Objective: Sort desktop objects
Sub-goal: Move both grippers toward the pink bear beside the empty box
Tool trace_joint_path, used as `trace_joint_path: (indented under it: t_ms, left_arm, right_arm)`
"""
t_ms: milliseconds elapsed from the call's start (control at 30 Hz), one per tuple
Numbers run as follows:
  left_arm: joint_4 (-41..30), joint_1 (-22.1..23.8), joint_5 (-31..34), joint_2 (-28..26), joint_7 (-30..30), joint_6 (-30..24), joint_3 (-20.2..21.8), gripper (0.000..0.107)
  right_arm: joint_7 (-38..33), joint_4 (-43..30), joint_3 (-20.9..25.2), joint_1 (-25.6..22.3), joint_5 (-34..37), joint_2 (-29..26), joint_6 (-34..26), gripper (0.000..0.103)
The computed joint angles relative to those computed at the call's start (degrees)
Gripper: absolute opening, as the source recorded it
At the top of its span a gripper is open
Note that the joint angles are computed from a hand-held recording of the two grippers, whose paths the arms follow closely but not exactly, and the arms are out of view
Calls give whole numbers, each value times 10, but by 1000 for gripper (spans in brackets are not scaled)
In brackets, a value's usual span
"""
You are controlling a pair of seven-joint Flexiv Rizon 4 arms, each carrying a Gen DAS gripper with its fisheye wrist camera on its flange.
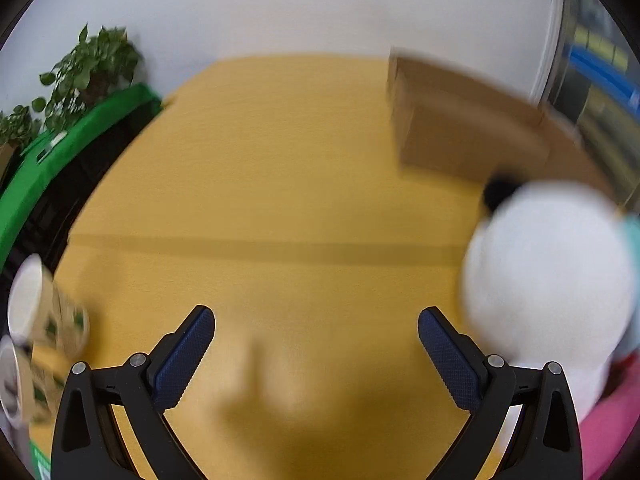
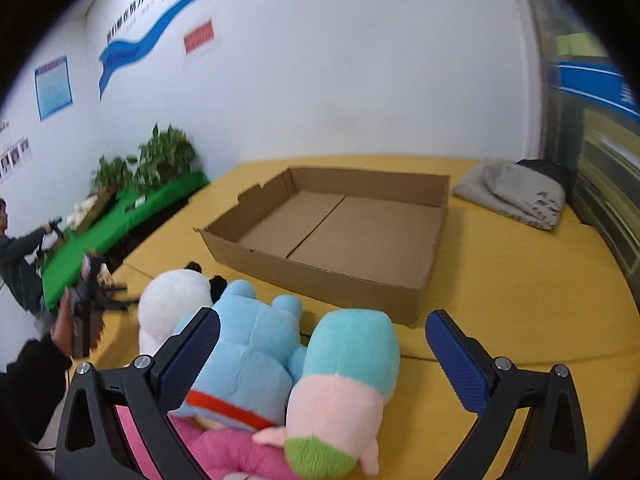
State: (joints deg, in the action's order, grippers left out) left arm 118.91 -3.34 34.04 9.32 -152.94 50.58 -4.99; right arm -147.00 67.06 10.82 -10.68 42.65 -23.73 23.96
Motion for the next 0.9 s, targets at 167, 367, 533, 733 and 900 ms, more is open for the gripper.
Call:
trace_joint_path:
  t_ms: [167,367,533,733,900]
  left_arm:
    - [-127,20,-136,-110,224,122,34,103]
    - [-328,40,-314,-318,479,1,10,103]
    - [-363,-11,-294,-347,492,-61,52,103]
    - [-332,-43,-315,-319,477,-79,66,102]
    - [-297,-61,-318,-286,432,-80,68,102]
  right_arm:
    - [90,-174,-4,82,-94,-139,-63,103]
    - [195,-327,-4,128,-185,-276,-123,103]
    - [191,-361,2,128,-229,-303,-164,100]
    - [152,-333,2,125,-251,-289,-158,99]
    - [145,-278,8,110,-240,-254,-126,99]
